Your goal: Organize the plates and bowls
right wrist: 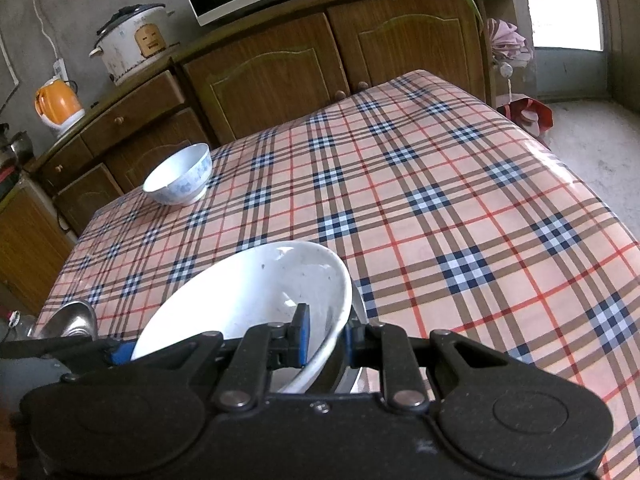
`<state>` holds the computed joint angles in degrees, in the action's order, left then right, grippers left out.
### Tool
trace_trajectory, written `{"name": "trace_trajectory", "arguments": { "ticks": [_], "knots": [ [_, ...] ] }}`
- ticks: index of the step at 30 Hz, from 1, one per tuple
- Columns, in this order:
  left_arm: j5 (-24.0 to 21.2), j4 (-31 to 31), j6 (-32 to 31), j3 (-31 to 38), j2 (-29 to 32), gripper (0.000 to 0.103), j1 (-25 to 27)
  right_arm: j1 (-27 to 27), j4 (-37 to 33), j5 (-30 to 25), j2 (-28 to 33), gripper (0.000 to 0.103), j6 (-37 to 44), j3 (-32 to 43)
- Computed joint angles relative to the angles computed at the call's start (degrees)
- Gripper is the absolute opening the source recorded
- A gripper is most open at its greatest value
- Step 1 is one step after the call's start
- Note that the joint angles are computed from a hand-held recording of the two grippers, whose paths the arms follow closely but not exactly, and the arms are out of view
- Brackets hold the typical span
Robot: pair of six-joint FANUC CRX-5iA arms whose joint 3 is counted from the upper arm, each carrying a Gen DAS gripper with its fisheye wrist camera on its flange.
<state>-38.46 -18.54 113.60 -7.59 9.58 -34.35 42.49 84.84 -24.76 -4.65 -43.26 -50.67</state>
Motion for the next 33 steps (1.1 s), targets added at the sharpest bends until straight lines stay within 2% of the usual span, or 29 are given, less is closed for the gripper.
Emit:
{"name": "trace_trajectory", "arguments": {
  "ticks": [10, 19, 23, 25, 30, 33],
  "knots": [
    [-0.04, -0.35, -0.01, 0.09, 0.02, 0.031, -0.15, -0.40, 0.89, 0.19, 0.25, 0.022, -0.33, -0.12],
    [0.04, 0.77, -2.16, 0.31, 0.44, 0.032, 1.33, -5.49, 9.92, 6.09, 0.85, 0.023, -6.20, -0.09],
    [-0.34, -0.17, -1.52, 0.58, 0.57, 0.032, 1.40, -10.18, 19.71, 10.69, 0.98, 0.024, -13.24, -0.06],
    [-0.06, 0.42, -2.09, 0.31, 0.45, 0.032, 1.79, -11.36, 22.22, 12.07, 0.96, 0.024, -15.09, 0.06],
    [0.37, 0.62, -2.20, -0.17, 0.19, 0.032, 1.90, -11.26, 22.38, 12.13, 1.00, 0.025, -14.43, 0.13],
    [0.75, 0.66, -1.89, -0.44, 0.07, 0.032, 1.80, -11.81, 23.46, 12.92, 0.74, 0.030, -14.96, 0.03]
  ]
}}
